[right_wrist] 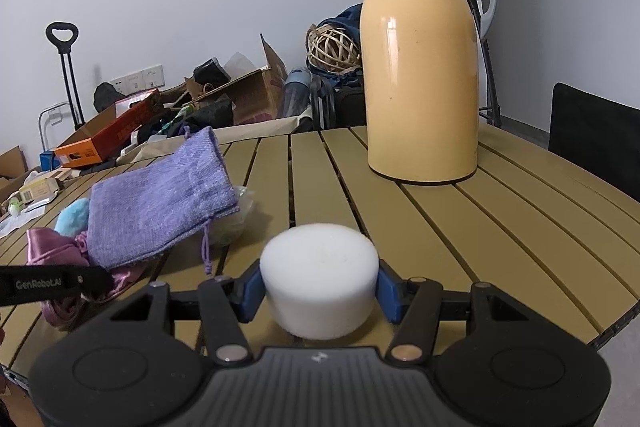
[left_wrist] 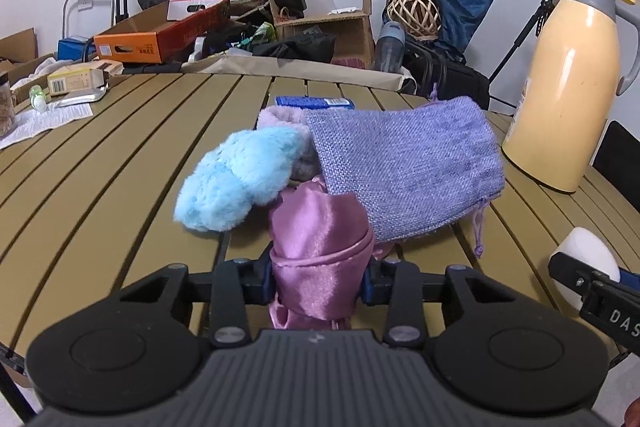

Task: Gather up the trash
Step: 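Carry the white sponge and pink satin cloth down toward the black bin with both tools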

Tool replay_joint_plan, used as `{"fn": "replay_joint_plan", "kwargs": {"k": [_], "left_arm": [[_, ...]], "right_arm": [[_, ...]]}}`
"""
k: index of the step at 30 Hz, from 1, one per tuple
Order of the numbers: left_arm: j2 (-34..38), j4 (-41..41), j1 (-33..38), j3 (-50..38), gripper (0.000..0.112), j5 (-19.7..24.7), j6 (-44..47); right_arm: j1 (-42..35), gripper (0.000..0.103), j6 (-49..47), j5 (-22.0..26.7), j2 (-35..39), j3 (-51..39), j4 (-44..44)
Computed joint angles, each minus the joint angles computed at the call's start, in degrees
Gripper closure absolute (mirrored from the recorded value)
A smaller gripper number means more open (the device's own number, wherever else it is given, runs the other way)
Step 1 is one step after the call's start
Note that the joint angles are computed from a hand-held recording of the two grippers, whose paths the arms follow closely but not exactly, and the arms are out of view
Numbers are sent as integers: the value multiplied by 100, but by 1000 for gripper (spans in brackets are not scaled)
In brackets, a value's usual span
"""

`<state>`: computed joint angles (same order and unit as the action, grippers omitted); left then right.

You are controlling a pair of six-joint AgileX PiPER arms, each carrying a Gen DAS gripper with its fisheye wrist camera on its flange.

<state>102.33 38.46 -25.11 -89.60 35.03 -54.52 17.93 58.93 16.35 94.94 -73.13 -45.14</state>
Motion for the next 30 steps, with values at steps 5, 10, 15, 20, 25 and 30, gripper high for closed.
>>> {"fn": "replay_joint_plan", "kwargs": {"k": [5,10,15,20,25,30], "left_arm": [[-269,316,-2,292,75,-141,-306],[-472,541,24,459,75,-140,-513],[-687,984,-3,653,75,-46,-871],[-927,1165,45,881,75,-82,-1036],[-1179,1330,89,1105,75,-85,-1162],[-1575,1580,122,1469,75,-190,-1423]], "right_arm": [[58,47,-47,-20,-5,9,7],[100,47,-55,-39,-10,16,5],[173,47,-28,-34,-6,9,-28],[269,47,64,-50,7,10,-135],[346,47,127,-101,-36,48,-205],[452,47,392,-140,-157,167,-467]]}}
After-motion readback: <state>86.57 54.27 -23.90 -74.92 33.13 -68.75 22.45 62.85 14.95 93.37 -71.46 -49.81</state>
